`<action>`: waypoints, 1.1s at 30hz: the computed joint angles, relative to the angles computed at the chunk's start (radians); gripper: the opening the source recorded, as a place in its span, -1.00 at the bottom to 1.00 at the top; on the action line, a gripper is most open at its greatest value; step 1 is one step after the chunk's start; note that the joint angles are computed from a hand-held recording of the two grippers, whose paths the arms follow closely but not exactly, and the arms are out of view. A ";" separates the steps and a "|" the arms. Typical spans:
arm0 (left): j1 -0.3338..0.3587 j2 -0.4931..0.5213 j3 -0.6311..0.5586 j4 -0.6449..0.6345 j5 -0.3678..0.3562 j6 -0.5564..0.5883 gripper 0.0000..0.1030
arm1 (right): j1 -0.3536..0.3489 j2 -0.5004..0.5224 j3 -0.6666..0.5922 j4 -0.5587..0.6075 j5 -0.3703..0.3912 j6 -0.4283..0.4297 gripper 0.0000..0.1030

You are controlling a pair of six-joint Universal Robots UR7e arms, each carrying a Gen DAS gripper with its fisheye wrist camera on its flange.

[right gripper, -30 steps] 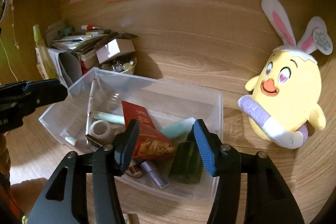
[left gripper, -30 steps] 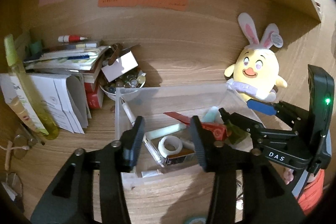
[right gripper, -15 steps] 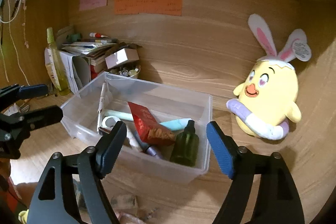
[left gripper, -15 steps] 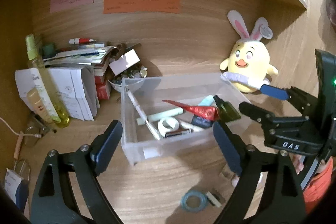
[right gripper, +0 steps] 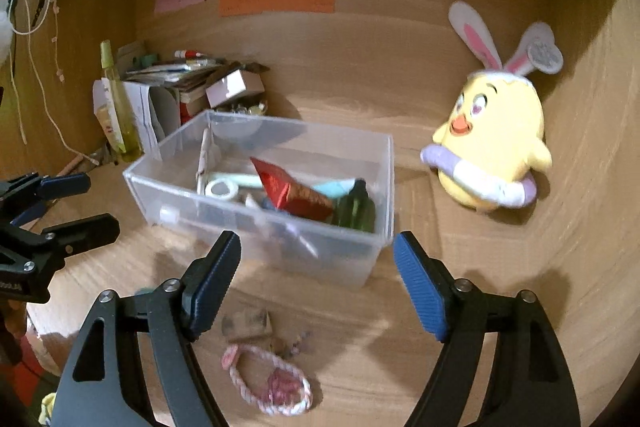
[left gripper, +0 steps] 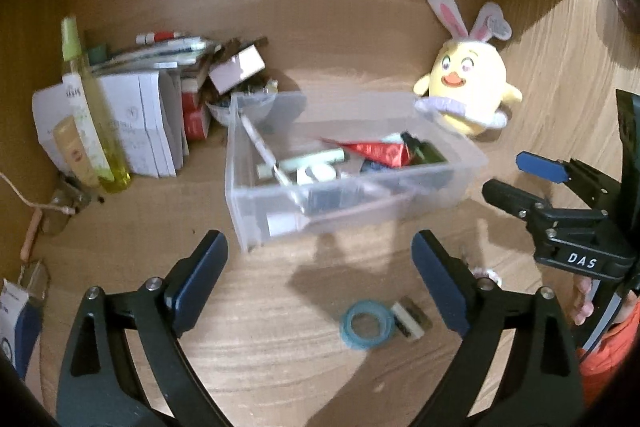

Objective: Organize objects
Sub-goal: 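Move both tools back toward the teal tape roll and bead bracelet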

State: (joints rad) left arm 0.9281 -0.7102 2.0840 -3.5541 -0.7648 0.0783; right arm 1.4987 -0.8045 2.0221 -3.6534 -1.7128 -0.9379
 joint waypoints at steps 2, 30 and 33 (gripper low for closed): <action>0.005 0.003 0.006 0.016 -0.002 -0.017 0.83 | -0.010 -0.004 0.011 -0.002 -0.002 0.003 0.48; 0.058 0.049 0.011 0.141 -0.106 -0.072 -0.24 | -0.043 0.008 0.138 0.092 0.055 -0.020 0.03; 0.069 0.038 0.023 0.117 -0.126 -0.089 -0.24 | -0.033 0.024 0.129 0.101 0.045 -0.032 -0.03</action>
